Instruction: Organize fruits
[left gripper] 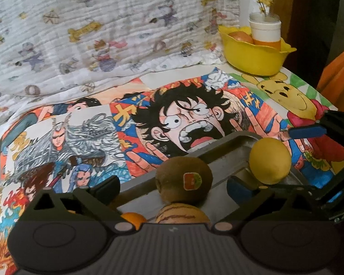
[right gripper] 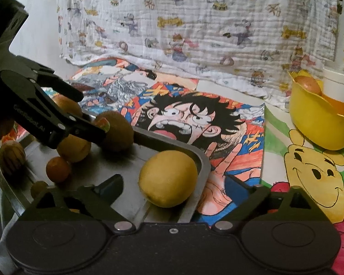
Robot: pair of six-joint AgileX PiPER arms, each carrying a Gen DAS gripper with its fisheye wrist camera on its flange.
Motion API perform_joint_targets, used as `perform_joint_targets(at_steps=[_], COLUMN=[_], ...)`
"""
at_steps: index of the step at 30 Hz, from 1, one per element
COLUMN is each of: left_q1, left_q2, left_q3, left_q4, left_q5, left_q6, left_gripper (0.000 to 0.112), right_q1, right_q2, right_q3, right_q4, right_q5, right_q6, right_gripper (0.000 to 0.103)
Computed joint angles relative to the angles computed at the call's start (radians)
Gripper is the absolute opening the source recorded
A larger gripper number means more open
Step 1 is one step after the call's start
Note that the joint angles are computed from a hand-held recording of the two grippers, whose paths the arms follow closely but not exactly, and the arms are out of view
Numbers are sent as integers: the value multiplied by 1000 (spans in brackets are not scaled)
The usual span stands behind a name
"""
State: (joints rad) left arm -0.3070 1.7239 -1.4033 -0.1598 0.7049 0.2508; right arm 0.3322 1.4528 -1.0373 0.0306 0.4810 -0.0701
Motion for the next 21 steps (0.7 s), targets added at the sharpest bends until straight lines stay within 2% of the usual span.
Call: perform_joint_targets(at_steps=[14, 21], left_q1=[41, 51], left_q2=[-140, -235], left_q3=[118, 230], left_q4=[63, 82], left_q5=[-51, -96], left_q6=[-179, -281], left_gripper=[102, 102], right_q1=[48, 108], right_q2=[-86, -143], right_q3=[35, 76], right_q4=[-99, -217], right_q5=[-25, -30], right_q6=[186, 352], right_gripper=[100, 102])
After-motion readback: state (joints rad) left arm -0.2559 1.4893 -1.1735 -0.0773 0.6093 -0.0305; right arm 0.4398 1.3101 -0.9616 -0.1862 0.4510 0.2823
